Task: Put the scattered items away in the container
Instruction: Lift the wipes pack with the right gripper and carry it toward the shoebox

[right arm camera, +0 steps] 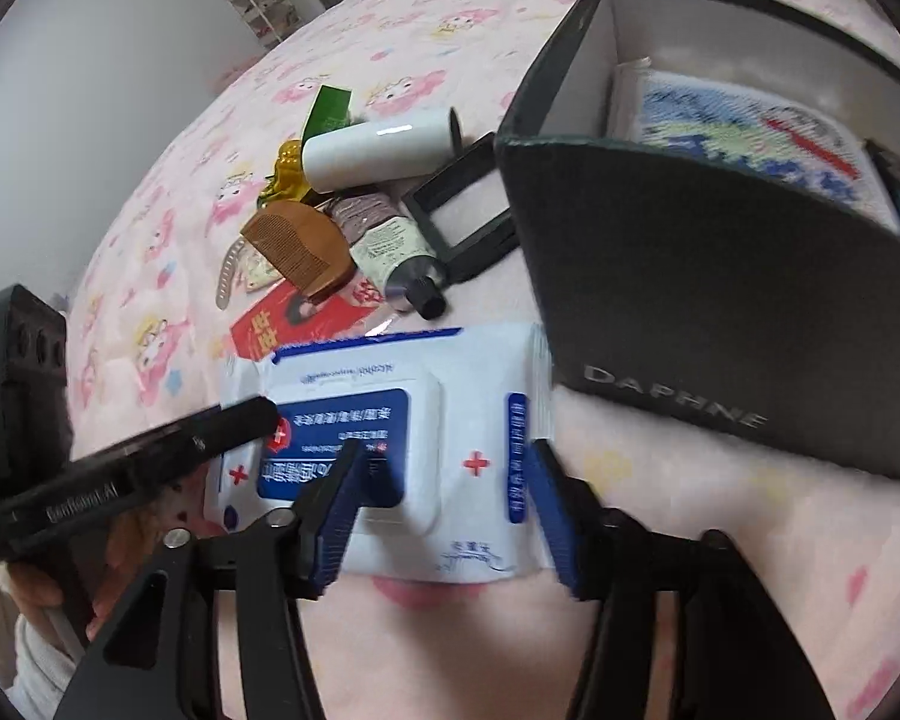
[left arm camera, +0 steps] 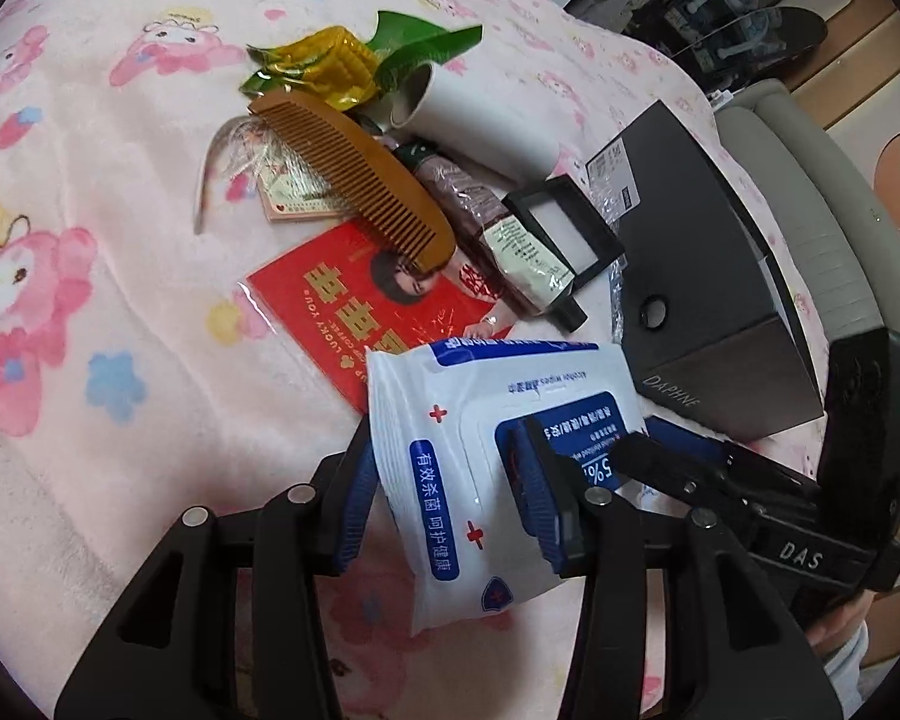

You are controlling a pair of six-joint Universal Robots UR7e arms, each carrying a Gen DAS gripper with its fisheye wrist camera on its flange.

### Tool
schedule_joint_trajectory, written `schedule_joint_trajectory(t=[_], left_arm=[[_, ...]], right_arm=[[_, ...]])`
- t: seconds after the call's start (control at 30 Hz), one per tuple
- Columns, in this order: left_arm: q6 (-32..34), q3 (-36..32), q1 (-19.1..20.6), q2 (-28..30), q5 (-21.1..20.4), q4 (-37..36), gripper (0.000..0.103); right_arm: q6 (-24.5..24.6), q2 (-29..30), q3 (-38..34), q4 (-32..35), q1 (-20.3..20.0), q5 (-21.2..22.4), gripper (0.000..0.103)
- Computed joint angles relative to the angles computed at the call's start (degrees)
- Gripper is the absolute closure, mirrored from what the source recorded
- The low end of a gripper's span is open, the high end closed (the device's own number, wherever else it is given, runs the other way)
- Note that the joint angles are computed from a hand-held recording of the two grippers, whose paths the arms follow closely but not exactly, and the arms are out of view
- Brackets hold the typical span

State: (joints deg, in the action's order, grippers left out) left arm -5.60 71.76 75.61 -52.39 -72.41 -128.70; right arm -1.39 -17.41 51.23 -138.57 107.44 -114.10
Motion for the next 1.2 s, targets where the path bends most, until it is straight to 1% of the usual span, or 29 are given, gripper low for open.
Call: schedule_joint_trajectory(t=[0.07, 0.2, 0.23, 0.27, 0.33, 0.4, 0.43, 0.47, 0.5, 0.53, 0.57, 0.63, 0.67, 0.77, 0.83, 0.87, 0.9, 1.0, 1.07, 1.13, 1.17, 1.2], left_arm=[[-0.64, -0.97, 0.27, 0.55, -0.61, 1.64, 0.056], [-0.97, -0.93, 0.61, 0.32, -2.55, 3.05, 0.056], [-0.91, -0.77, 0.68, 0.14, -3.15, 3.35, 0.056], [-0.74, -0.2, 0.6, -0.28, -3.49, 3.46, 0.056], [0.07, 1.12, 0.21, -1.13, -3.57, 3.08, 0.056], [0.45, 2.77, -0.2, -2.04, -3.8, 1.82, 0.058], [0.64, 3.59, -0.41, -2.5, -3.93, 1.2, 0.059], [0.86, 4.66, -0.73, -3.11, -4.37, 0.72, 0.059], [1.08, 5.71, -1.05, -3.72, -4.8, 0.25, 0.059], [1.33, 6.76, -1.4, -4.32, -5.11, -0.24, 0.059], [2.34, 8.03, -2.26, -4.85, -3.21, -1.2, 0.06], [0.92, 8.2, -2.56, -4.75, -1.16, -1.32, 0.06], [-0.36, 7.94, -2.45, -4.57, -0.57, -0.94, 0.06], [-3.18, 7.91, -1.52, -4.87, -1.47, -1.39, 0.06], [-3.45, 8.52, -1.36, -5.21, -1.69, -2.63, 0.06], [-3.26, 8.63, -1.55, -5.09, -0.82, -2.85, 0.06], [-3.07, 8.75, -1.74, -4.96, 0.05, -3.09, 0.06], [-2.71, 8.53, -1.98, -4.45, 1.57, -3.13, 0.058], [-2.86, 7.95, -1.65, -4.09, 1.11, -3.03, 0.056], [-3.17, 7.13, -1.23, -3.64, 0.37, -2.5, 0.055], [-3.25, 6.49, -0.98, -3.24, -0.02, -1.94, 0.055], [-3.21, 6.29, -0.9, -3.09, -0.21, -1.79, 0.055]], right_arm=[[0.04, 0.57, -0.69, 0.18, -0.28, 0.81, 0.048], [0.06, -0.54, 1.24, -0.3, -0.06, 1.61, 0.05], [0.34, -0.94, 1.86, -0.38, -0.04, 2.32, 0.053], [0.76, -1.79, 3.1, -0.6, -0.26, 4.98, 0.059], [1.28, -2.65, 4.41, -1.01, -0.01, 6.06, 0.059], [0.6, -4.06, 6.73, -2.29, 0.53, 5.78, 0.062], [0.64, -5.15, 8.16, -2.53, 0.31, 8.0, 0.072], [1.41, -6.03, 9.19, -2.05, 0.06, 12.3, 0.073], [0.86, -6.54, 10.14, -2.58, 0.06, 14.2, 0.073], [0.54, -6.93, 10.89, -3.02, 0.37, 15.0, 0.073], [-1.15, -7.15, 11.43, -3.39, 1.29, 13.41, 0.073], [-3.14, -6.73, 11.27, -3.84, 2.66, 9.07, 0.073], [-2.85, -7.12, 11.86, -4.53, 2.57, 8.7, 0.073], [-1.36, -8.99, 14.27, -6.87, 1.8, 7.88, 0.072], [-0.95, -8.92, 14.59, -8.32, 1.51, 5.76, 0.07], [-1.17, -8.65, 14.12, -8.86, 1.18, 3.65, 0.07], [-1.18, -8.42, 13.77, -9.08, 0.85, 2.7, 0.069], [-0.43, -7.38, 11.39, -7.16, -0.89, 3.76, 0.065], [-0.41, -5.82, 8.68, -5.27, -1.49, 4.25, 0.06], [-0.41, -4.07, 5.92, -3.13, -1.81, 5.0, 0.058], [-0.5, -3.18, 4.54, -2.03, -2.01, 5.65, 0.052], [-0.95, -2.68, 4.05, -2.11, -2.03, 5.69, 0.052]])
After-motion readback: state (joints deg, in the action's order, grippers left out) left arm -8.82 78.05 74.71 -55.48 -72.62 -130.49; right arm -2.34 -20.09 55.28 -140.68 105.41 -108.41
